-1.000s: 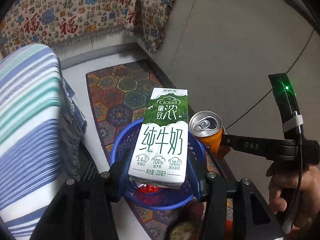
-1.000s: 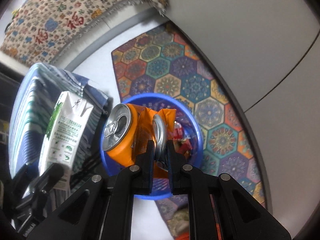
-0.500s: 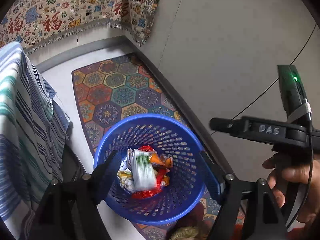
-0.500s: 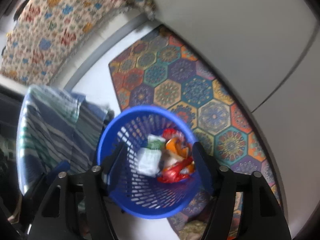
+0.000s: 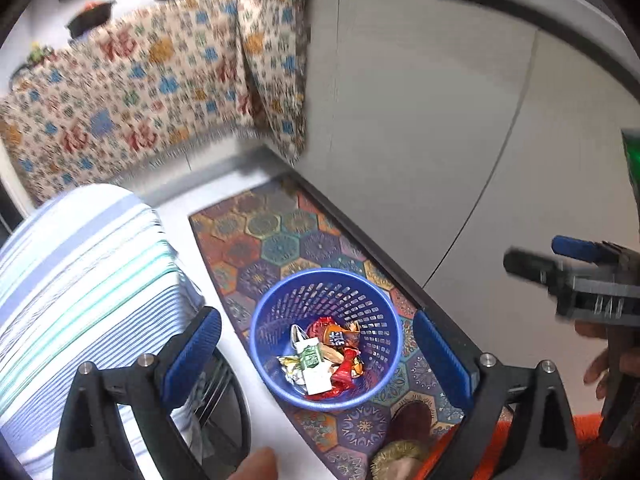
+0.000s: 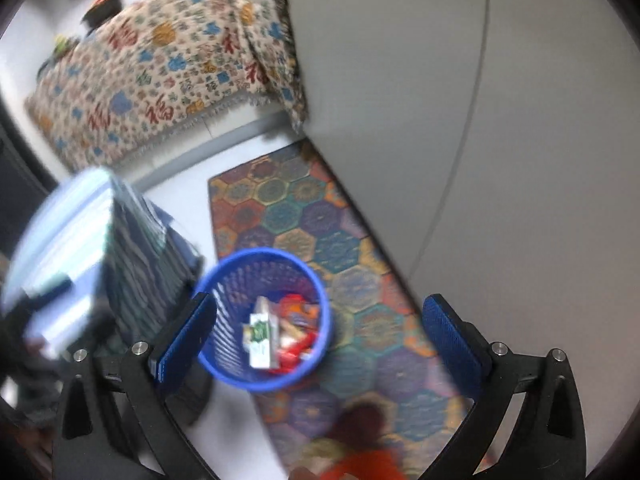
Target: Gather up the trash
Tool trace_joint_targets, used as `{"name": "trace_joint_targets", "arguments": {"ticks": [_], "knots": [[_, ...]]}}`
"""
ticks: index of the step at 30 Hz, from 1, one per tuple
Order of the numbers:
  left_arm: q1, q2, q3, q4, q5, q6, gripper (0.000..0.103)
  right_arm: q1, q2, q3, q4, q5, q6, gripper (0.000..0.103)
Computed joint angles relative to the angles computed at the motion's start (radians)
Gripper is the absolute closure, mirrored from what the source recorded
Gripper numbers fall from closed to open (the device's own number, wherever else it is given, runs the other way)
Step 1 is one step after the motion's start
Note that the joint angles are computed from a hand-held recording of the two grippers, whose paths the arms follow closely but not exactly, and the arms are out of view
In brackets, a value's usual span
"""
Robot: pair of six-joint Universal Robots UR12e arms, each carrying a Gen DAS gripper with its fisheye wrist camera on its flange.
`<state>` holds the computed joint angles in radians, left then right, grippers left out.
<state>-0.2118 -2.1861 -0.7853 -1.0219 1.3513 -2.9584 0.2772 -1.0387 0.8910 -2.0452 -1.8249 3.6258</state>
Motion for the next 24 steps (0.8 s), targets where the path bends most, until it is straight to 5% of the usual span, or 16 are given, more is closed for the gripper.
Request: {"name": "trace_joint_targets", "arguments": {"ticks": [5,10,24], "knots": [[-0.006,0.083,-0.084,-0.059,0.066,-0.007,0.005,0.044,-0.077,0.103,-0.028,-0.069,-0.007,0.000],[-0.012,0.115,-0.100,-0.138,0.097,0.008,0.005,0.058,-0.114,0.142,0.004,-0.022,0.073,0.000],[0.001,0.148,-0.121,-0.128,0.101,-0.051,0.005,0.091,-0.137,0.157,-0.011,-0.052,0.060,0.000]]}}
